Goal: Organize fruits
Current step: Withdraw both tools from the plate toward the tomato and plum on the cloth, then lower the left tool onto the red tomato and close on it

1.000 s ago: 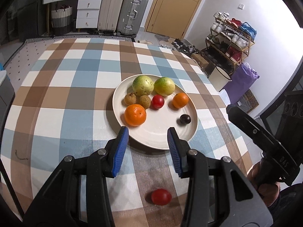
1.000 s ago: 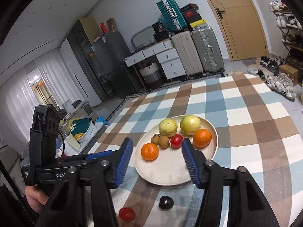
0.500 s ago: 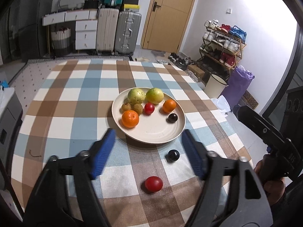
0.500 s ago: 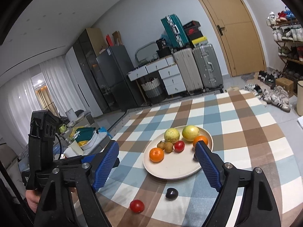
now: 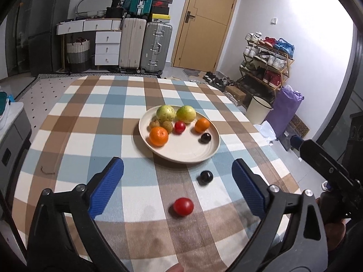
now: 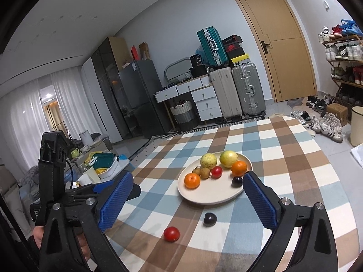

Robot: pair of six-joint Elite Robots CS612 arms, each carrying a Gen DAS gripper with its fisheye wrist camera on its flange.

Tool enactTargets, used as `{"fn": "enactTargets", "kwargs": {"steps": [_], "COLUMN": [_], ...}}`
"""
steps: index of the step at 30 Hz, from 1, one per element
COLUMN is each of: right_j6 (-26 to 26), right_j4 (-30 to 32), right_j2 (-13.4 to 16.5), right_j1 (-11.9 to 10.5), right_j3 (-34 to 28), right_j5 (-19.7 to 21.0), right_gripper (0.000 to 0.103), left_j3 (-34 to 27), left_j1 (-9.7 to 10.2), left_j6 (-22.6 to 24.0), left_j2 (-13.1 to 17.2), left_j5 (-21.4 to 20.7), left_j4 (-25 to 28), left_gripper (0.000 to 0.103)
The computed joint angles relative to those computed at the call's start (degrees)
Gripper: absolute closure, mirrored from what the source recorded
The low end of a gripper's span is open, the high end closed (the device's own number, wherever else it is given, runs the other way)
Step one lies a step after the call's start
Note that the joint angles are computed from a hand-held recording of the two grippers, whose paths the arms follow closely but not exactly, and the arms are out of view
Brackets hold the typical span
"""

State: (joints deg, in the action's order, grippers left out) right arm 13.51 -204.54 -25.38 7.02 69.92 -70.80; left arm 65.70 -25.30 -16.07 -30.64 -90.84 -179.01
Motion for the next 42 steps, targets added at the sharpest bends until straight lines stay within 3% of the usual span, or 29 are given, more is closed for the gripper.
{"fn": "enactTargets", "kwargs": {"steps": [4, 16, 36, 42], "right_j6": [-0.5, -2.5, 0.4, 1.4], "right_j4": [0.7, 5.2, 14.9, 17.1], "right_j2": [-0.4, -0.4, 3.5, 4.3], "right_j1": [0.2, 0.9, -0.2, -0.6], "right_j3": [1.4, 3.0, -2.9, -4.6], "right_j5": [-0.1, -1.0, 0.0, 0.9], "right_gripper": [0.003, 0.002, 0.002, 0.002], "left_j3": [1.1, -0.1, -12.3, -14.1], "left_j1": [0.00, -0.39, -0.34, -0.62], "left_j6": [-0.5, -1.2, 0.9, 3.7], "left_j2": [-0.1, 1.7, 8.7, 9.5], "left_j5": [0.0, 0.3, -0.4, 0.0], "left_j4": [0.1, 7.7, 21.7, 23.0], "left_gripper": [0.003, 0.001, 0.002, 0.012]}}
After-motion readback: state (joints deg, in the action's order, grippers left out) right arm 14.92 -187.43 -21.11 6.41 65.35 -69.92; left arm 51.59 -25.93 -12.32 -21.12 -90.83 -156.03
